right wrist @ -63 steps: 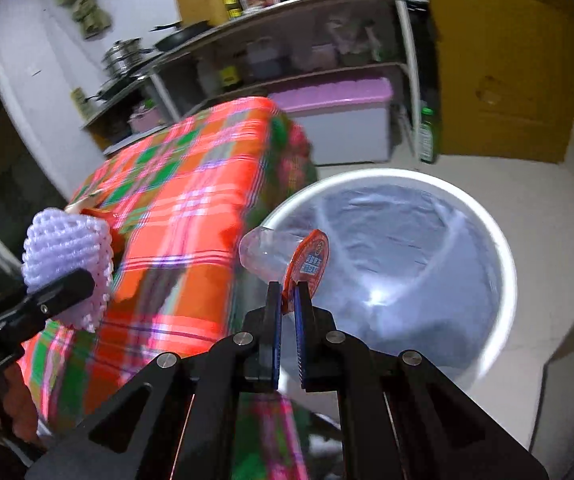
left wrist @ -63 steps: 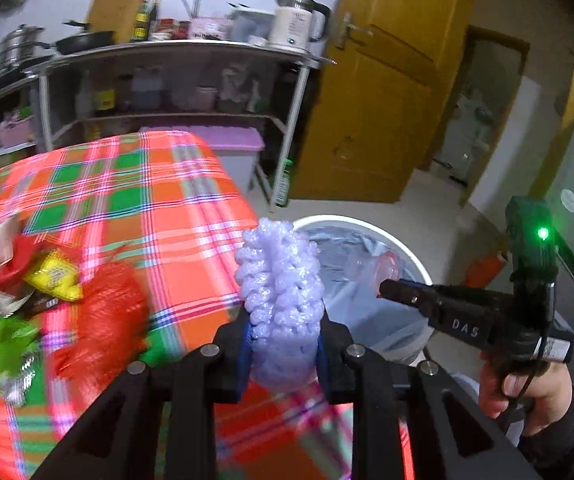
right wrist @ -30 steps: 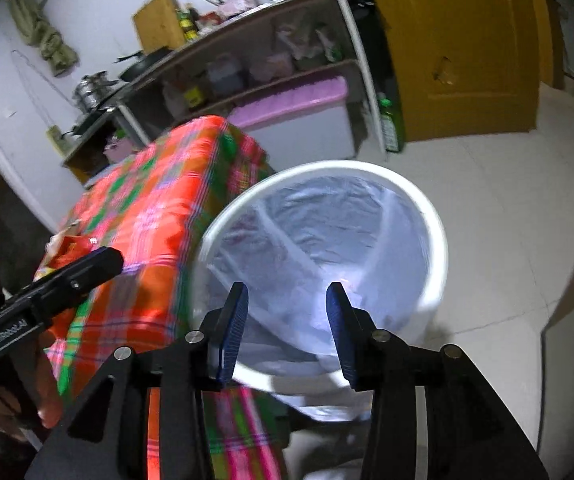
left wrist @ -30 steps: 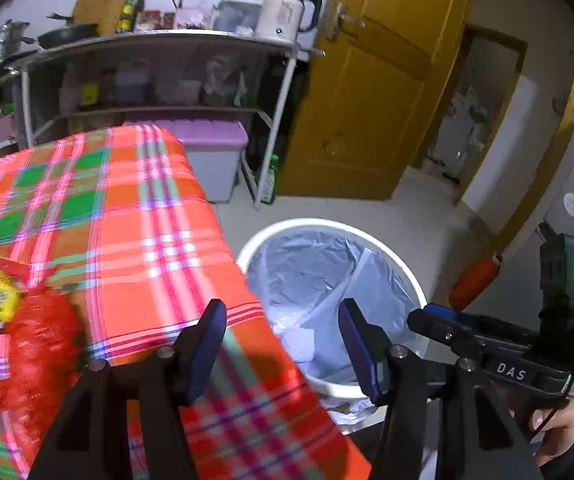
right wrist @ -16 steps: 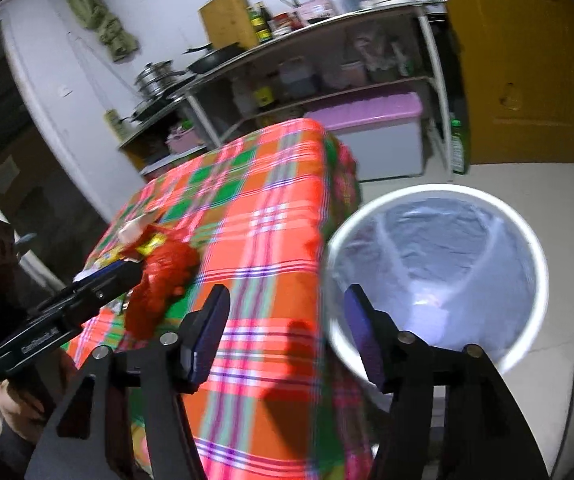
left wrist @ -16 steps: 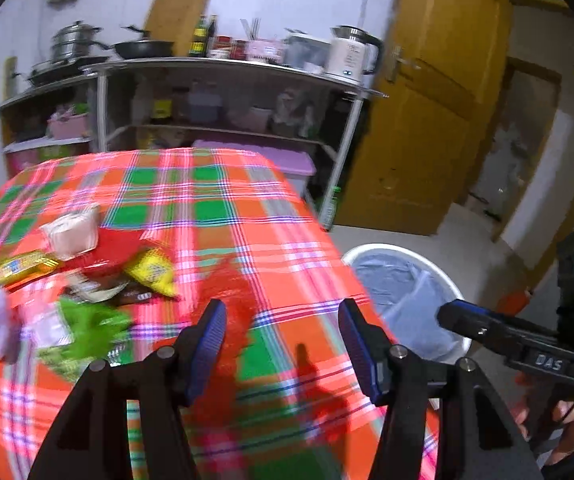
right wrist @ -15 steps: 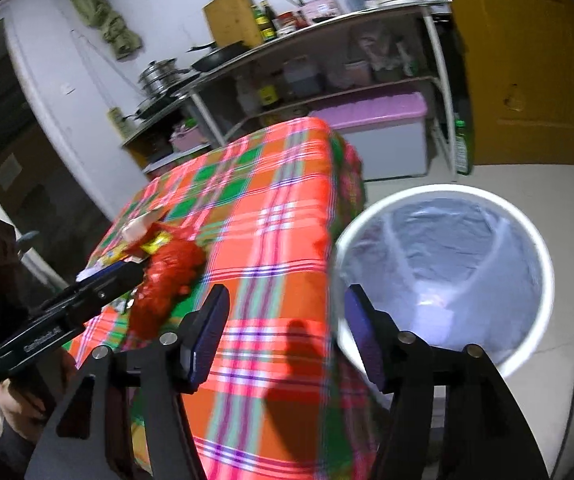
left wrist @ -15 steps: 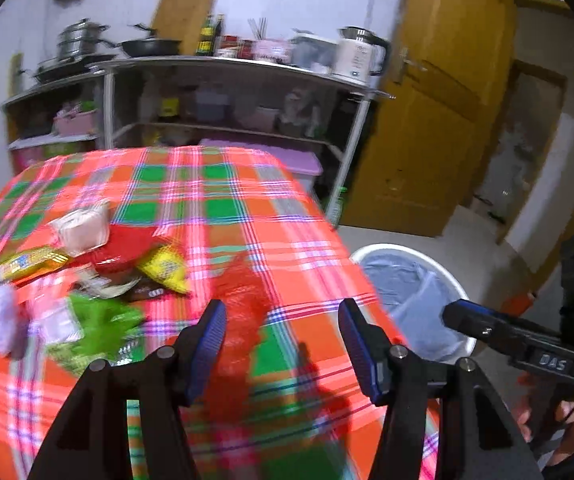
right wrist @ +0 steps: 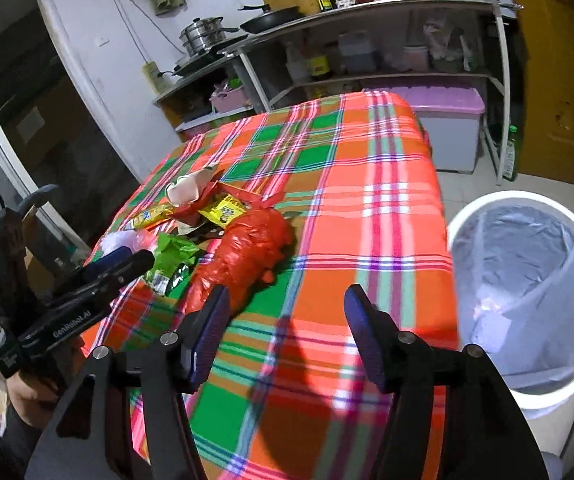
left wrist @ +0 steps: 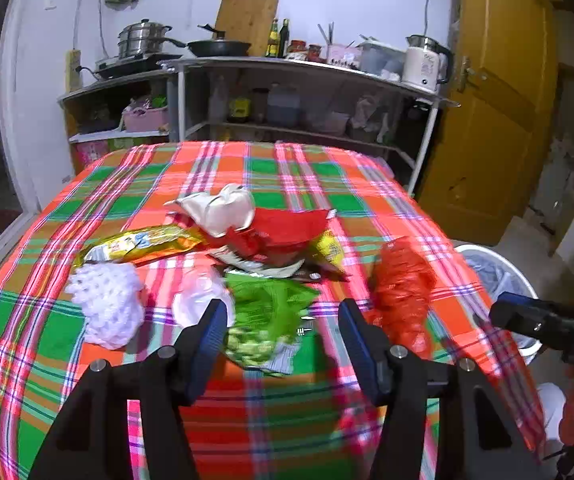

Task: Collect trash
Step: 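Move both open tools back over the trash on the table, then grasp the green wrapper with the left tool while the right tool grasps the red plastic bag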

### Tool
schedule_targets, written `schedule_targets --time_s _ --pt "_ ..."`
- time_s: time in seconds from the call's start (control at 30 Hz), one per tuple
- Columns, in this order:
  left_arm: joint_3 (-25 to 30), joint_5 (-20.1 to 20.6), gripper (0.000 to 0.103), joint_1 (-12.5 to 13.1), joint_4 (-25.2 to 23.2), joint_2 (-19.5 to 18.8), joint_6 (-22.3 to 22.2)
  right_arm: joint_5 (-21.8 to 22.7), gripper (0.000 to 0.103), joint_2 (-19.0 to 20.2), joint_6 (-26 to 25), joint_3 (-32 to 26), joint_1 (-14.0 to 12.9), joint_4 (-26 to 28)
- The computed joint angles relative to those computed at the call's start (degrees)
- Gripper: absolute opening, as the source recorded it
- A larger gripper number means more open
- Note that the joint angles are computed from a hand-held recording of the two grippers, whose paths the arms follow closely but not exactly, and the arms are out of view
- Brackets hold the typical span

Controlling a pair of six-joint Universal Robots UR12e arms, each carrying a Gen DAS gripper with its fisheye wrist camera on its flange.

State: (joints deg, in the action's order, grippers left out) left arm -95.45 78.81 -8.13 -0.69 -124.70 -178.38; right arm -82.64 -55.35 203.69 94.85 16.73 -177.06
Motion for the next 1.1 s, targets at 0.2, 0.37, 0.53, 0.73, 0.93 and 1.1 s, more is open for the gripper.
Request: schedule_targets --time_s 0.2,0.37,0.53,0.73,0.93,1.1 --pt "1.5 0.4 0.046 0.4 -3.9 -1.1 1.6 1.4 0.060 2.1 1.4 -3.6 0.7 2.8" --pt "1.7 0.0 0.042 0.3 -4.9 -1.5 3.3 3.8 0.060 3.7 2.8 -6.0 0.8 4.7" --pt "2.2 -0.6 0.032 0.1 -6.4 -1.7 4.2 4.0 0.060 5.1 3.5 -8.4 1.3 8.2" --pt "2.1 -2.8 0.022 0.3 -6.0 -1.7 4.3 5.1 0.040 5.8 2.5 -9.4 1.6 9.0" --pt "1.5 -4.5 0.016 0.7 -4.8 -1.4 3.0 4.2 0.035 5.5 0.9 -8.9 1.9 8.3" --pt "1.0 -5.7 0.014 0.9 -3.9 -0.9 2.1 4.1 0.034 4.6 0.2 -7.5 1.8 6.2"
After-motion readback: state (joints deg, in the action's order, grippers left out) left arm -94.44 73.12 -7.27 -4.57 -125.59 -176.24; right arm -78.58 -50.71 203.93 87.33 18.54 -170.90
